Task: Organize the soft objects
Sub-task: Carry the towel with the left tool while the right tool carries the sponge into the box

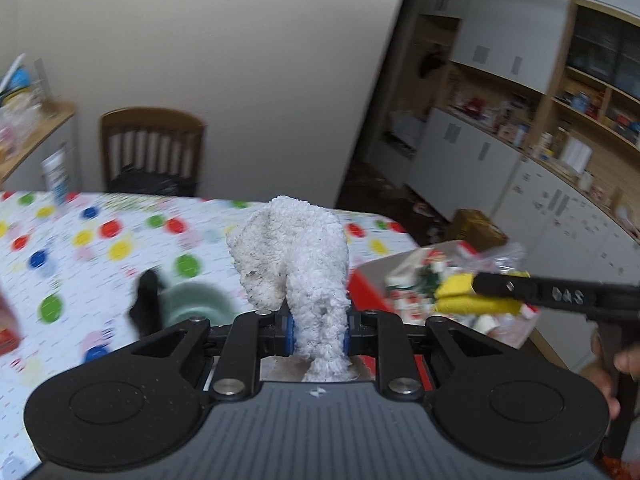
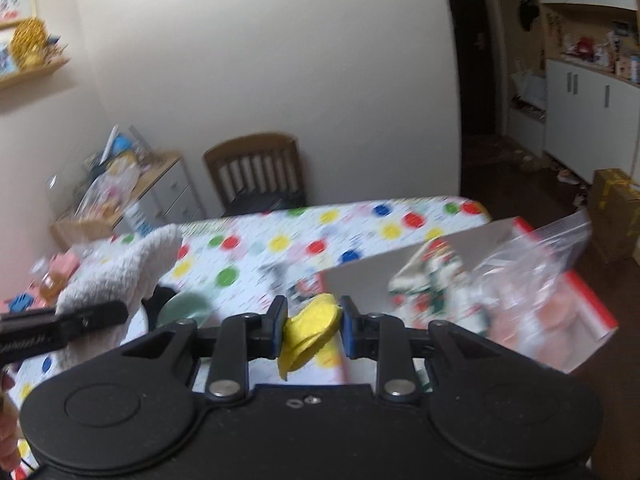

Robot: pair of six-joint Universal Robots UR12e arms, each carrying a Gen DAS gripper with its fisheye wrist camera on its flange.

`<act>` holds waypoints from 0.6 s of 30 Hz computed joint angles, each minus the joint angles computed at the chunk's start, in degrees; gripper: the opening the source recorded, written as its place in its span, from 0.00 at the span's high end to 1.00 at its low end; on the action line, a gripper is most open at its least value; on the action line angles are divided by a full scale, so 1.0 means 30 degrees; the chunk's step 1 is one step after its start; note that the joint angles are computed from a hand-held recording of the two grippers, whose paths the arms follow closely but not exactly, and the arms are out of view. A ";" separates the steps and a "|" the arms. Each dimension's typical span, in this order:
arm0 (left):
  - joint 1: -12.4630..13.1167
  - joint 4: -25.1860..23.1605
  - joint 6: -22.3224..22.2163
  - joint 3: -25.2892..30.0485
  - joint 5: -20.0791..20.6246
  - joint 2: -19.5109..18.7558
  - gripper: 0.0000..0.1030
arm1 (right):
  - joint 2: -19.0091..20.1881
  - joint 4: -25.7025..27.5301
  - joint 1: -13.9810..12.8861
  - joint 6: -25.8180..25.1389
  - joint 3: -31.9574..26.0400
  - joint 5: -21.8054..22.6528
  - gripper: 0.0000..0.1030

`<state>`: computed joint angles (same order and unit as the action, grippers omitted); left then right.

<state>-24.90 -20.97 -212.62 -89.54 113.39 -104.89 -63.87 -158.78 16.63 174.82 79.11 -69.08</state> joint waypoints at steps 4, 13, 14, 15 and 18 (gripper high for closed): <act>-0.0354 -0.0298 0.1190 0.1672 -0.0375 -0.1136 0.81 | 0.0168 -0.0745 -0.0651 0.0543 -0.0312 -0.0167 0.75; -0.0858 -0.2532 0.1993 0.5254 -0.1149 -0.3590 0.81 | 0.0714 -0.0991 -0.1838 0.1002 -0.0983 -0.0213 0.75; -0.0902 -0.2807 0.2054 0.5585 -0.1222 -0.3824 0.81 | 0.0798 -0.0969 -0.1934 0.0994 -0.1065 -0.0219 0.75; -0.0943 -0.3146 0.2076 0.5976 -0.1280 -0.4093 0.81 | 0.0877 -0.0941 -0.2015 0.0969 -0.1139 -0.0210 0.75; -0.1061 -0.4125 0.2081 0.7095 -0.1377 -0.4863 0.81 | 0.1124 -0.0616 -0.2299 0.0928 -0.1477 0.0002 0.75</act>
